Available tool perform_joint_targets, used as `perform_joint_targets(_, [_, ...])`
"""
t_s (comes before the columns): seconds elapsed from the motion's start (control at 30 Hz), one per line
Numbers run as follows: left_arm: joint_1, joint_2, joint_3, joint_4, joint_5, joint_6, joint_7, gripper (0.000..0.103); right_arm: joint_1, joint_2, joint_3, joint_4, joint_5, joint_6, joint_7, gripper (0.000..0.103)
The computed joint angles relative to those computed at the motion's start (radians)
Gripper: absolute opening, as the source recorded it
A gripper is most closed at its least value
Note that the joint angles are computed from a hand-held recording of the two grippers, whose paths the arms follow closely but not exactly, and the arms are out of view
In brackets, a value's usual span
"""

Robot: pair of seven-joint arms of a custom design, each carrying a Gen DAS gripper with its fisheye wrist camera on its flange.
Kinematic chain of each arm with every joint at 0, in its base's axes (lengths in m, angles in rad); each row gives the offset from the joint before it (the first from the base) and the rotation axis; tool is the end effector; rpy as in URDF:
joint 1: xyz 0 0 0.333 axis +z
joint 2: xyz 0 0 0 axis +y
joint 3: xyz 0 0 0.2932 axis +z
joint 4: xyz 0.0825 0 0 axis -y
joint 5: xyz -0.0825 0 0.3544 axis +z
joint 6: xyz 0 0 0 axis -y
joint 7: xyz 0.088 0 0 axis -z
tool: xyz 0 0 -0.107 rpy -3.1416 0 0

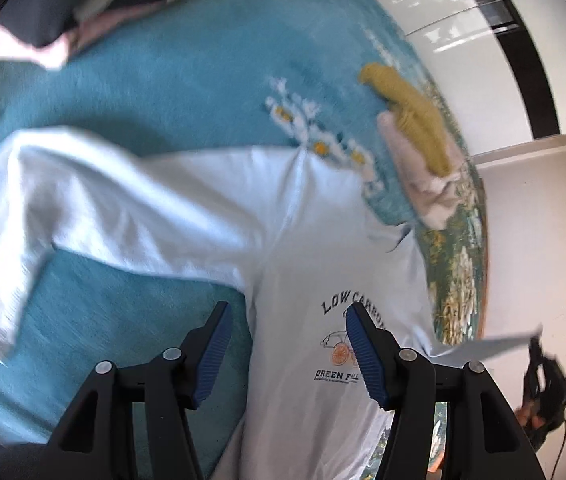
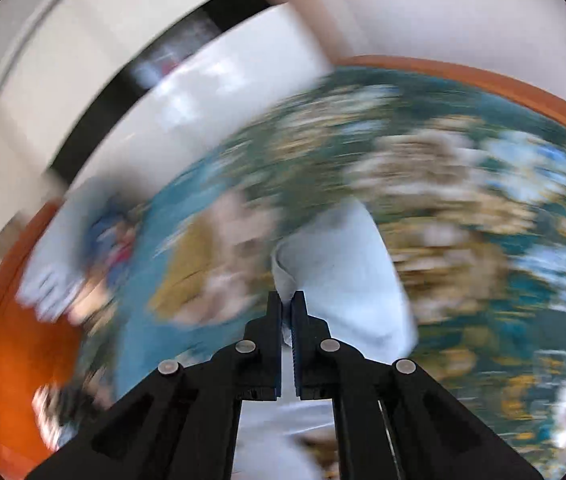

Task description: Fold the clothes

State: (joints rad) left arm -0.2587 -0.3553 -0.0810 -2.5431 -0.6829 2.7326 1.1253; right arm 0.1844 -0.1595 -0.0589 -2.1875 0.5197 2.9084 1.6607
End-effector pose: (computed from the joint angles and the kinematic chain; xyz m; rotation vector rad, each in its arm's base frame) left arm 0.4206 -0.1241 0.4461 2.5355 -1.2414 0.9344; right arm 0.5242 0.0341 0.5452 -1.2217 1.8832 -0.3239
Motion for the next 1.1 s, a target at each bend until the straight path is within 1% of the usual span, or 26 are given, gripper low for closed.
perform_joint_targets(0.03, [0.011,-0.021,0.005,-0.004,0.017,-0.010,0.004,0.063,0.032,0.027,0.017,0.036,0.016,-0.004,-0.025,0.004])
perform_joint_targets(0.1, [0.053,-0.082,0.012,-0.024,0.079,-0.034,-0.002,0.063,0.093,0.103,0.044,0.121,0.108,-0.036,-0.116,0.004])
perform_joint_targets(0.13, [0.074,-0.113,0.016,-0.035,0.109,-0.045,-0.008,0.063,0.106,0.146,0.073,0.161,0.102,-0.051,-0.111,0.004])
perform_joint_targets(0.2, [0.103,-0.177,0.043,-0.068,0.146,-0.072,-0.002,0.067,0.127,0.238,0.127,0.233,0.074,-0.076,-0.075,0.004])
perform_joint_targets(0.27, [0.140,-0.240,0.062,-0.106,0.187,-0.103,-0.002,0.067,0.147,0.343,0.178,0.315,0.069,-0.105,-0.042,0.004])
perform_joint_targets(0.4, [0.213,-0.350,0.112,-0.196,0.241,-0.159,0.008,0.068,0.238,0.532,0.199,0.468,-0.135,-0.175,0.144,0.004])
perform_joint_targets(0.47, [0.265,-0.388,0.127,-0.244,0.274,-0.192,0.007,0.068,0.267,0.588,0.193,0.519,-0.217,-0.215,0.203,0.004])
perform_joint_targets(0.53, [0.303,-0.399,0.131,-0.272,0.313,-0.226,0.020,0.068,0.301,0.638,0.184,0.564,-0.295,-0.254,0.257,0.004])
perform_joint_targets(0.6, [0.316,-0.390,0.150,-0.298,0.319,-0.240,0.045,0.068,0.308,0.659,0.189,0.582,-0.334,-0.282,0.279,0.004])
perform_joint_targets(0.63, [0.324,-0.383,0.158,-0.310,0.321,-0.246,0.060,0.068,0.312,0.669,0.190,0.592,-0.351,-0.297,0.288,0.006])
perform_joint_targets(0.7, [0.332,-0.365,0.173,-0.331,0.310,-0.246,0.088,0.068,0.296,0.661,0.210,0.581,-0.354,-0.306,0.266,0.010])
perform_joint_targets(0.73, [0.329,-0.358,0.179,-0.344,0.294,-0.237,0.103,0.068,0.282,0.659,0.226,0.580,-0.342,-0.305,0.242,0.014])
perform_joint_targets(0.8, [0.324,-0.341,0.183,-0.361,0.269,-0.227,0.126,0.068,0.256,0.636,0.253,0.554,-0.305,-0.281,0.194,0.027])
perform_joint_targets(0.83, [0.321,-0.331,0.185,-0.370,0.256,-0.222,0.138,0.068,0.248,0.621,0.261,0.539,-0.290,-0.267,0.177,0.030])
perform_joint_targets(0.87, [0.318,-0.327,0.183,-0.377,0.246,-0.216,0.147,0.068,0.249,0.600,0.259,0.520,-0.287,-0.256,0.173,0.032])
perform_joint_targets(0.93, [0.324,-0.340,0.157,-0.397,0.246,-0.194,0.148,0.068,0.245,0.559,0.256,0.486,-0.279,-0.238,0.165,0.034])
perform_joint_targets(1.0, [0.320,-0.353,0.149,-0.409,0.239,-0.186,0.144,0.067,0.236,0.517,0.260,0.445,-0.255,-0.227,0.153,0.039])
perform_joint_targets(1.1, [0.307,-0.366,0.141,-0.417,0.239,-0.188,0.144,0.066,0.227,0.472,0.262,0.392,-0.215,-0.218,0.151,0.041])
